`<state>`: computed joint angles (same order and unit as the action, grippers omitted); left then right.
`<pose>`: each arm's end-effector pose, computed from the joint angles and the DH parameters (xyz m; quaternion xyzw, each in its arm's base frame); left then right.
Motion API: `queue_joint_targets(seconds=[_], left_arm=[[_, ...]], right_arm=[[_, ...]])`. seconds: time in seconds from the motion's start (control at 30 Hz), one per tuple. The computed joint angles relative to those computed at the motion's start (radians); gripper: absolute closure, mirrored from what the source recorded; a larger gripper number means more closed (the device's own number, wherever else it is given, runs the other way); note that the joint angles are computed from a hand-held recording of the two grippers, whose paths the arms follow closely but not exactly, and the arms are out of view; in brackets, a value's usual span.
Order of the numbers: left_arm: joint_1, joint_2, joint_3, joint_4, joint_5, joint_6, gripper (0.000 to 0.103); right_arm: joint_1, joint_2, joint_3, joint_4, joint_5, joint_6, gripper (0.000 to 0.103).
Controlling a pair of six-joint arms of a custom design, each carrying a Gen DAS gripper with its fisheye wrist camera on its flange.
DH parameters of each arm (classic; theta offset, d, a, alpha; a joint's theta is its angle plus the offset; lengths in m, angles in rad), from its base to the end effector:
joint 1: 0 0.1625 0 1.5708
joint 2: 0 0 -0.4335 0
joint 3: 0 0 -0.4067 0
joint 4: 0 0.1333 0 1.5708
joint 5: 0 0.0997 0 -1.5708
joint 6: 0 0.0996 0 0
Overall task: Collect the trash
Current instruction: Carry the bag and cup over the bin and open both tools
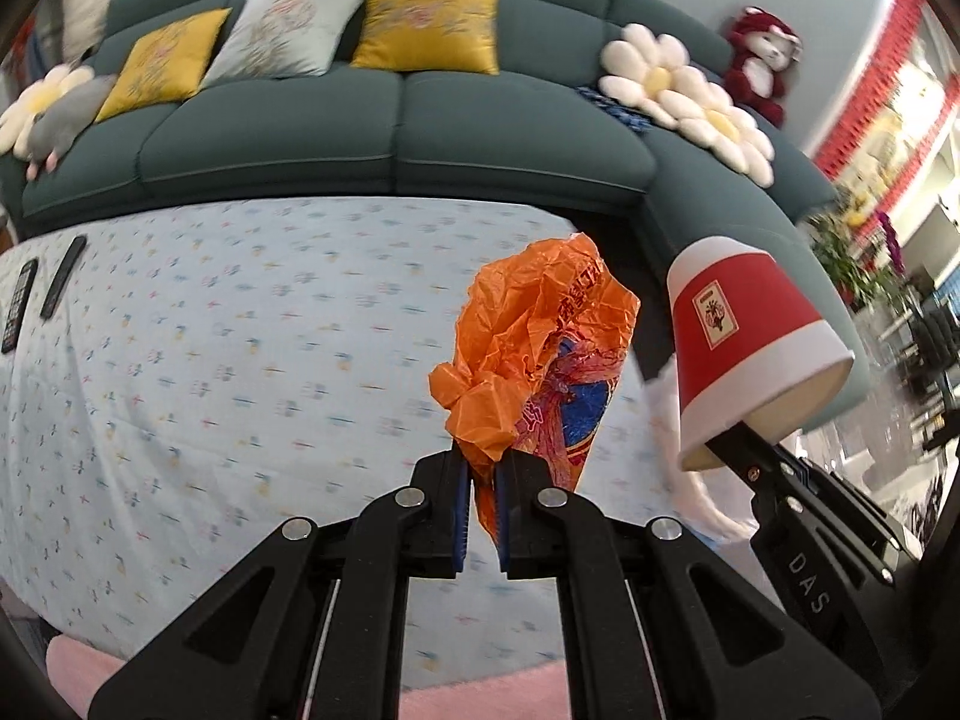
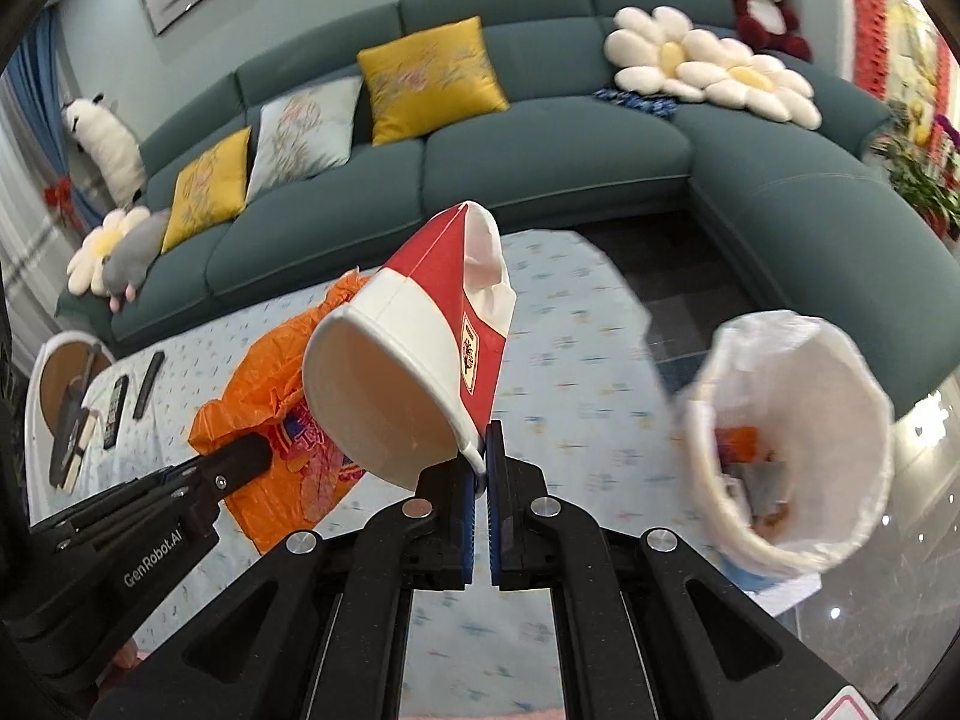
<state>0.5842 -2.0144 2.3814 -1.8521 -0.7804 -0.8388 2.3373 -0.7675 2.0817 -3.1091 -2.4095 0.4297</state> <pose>-0.1268 -0.3285 0.3298 0.0845 0.9183 -0.2801 0.2665 0.4083 -0.3387 0.0274 0.1072 -0.9024 0.3122 0.2769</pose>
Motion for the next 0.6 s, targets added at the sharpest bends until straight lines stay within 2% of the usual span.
queue_joint_targets(seconds=[0.23,0.4,0.6], left_arm=[[-0.144,0.103,0.011,-0.024,-0.029,-0.063,0.097],[-0.196,0.196,0.010,-0.086,-0.049,-0.054,0.097],[-0.223,0.300,0.004,-0.173,-0.077,-0.030,0.097]], right_arm=[[-0.007,-0.152,0.136,-0.047,-0.047,0.008,0.100],[-0.017,-0.233,0.210,-0.078,-0.077,0.017,0.100],[-0.046,-0.319,0.287,-0.108,-0.098,0.012,0.100]])
